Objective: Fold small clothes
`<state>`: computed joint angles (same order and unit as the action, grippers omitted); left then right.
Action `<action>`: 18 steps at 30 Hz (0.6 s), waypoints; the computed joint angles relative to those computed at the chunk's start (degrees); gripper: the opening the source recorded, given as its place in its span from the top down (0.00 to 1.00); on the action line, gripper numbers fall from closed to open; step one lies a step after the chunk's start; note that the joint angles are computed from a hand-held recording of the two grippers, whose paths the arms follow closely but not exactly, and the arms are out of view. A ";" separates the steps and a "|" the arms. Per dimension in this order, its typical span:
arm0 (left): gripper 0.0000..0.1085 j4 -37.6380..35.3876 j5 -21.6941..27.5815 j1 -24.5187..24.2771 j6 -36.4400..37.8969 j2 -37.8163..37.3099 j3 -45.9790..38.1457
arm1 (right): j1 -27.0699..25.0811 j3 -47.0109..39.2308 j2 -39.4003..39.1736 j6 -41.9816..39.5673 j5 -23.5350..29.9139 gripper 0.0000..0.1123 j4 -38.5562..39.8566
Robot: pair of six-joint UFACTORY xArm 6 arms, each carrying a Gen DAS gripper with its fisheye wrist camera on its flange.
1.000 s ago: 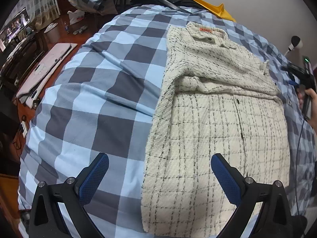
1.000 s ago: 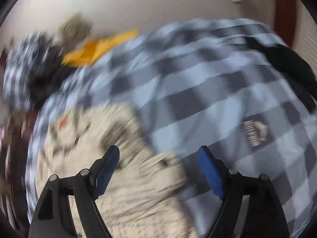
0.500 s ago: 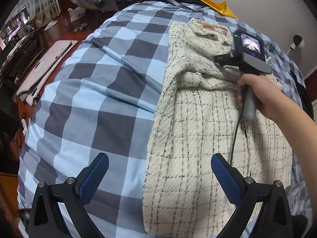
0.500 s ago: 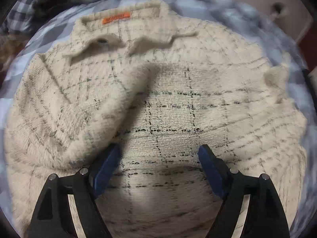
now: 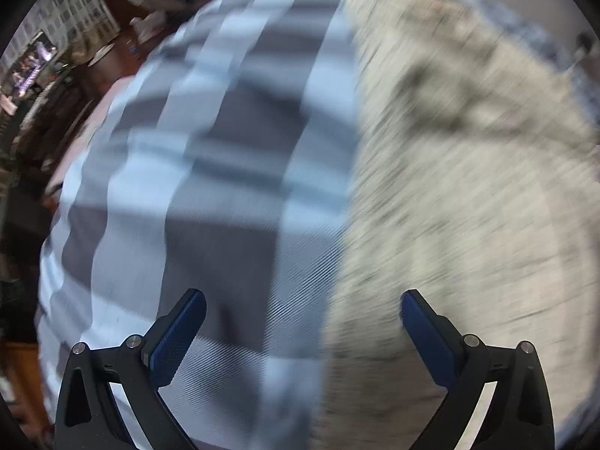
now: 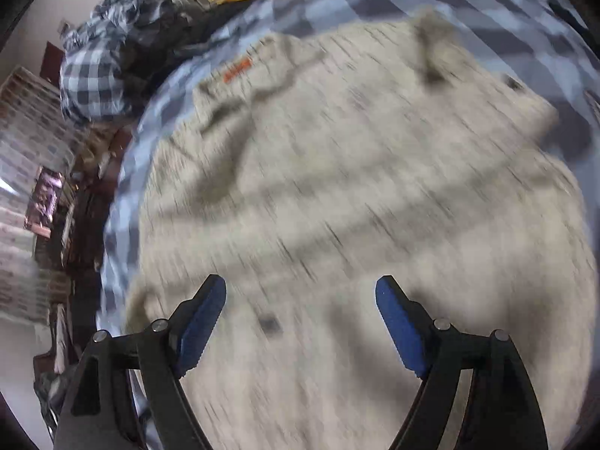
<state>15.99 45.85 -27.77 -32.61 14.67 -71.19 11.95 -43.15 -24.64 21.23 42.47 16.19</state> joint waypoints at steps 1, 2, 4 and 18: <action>0.05 0.44 -0.47 0.41 -0.91 0.01 1.39 | 0.40 0.83 -1.73 -0.93 1.06 0.29 -0.87; 0.05 -1.51 -3.33 1.48 -2.06 -1.91 4.47 | 1.19 2.43 -5.19 0.54 4.51 0.29 -2.20; 0.05 0.31 -5.47 2.66 -6.27 -4.23 8.18 | 2.80 4.55 -9.01 2.76 8.55 0.29 -5.98; 0.05 -5.95 3.86 -2.91 17.91 -24.68 20.42 | -24.01 16.76 -39.77 1.39 37.09 0.29 -3.29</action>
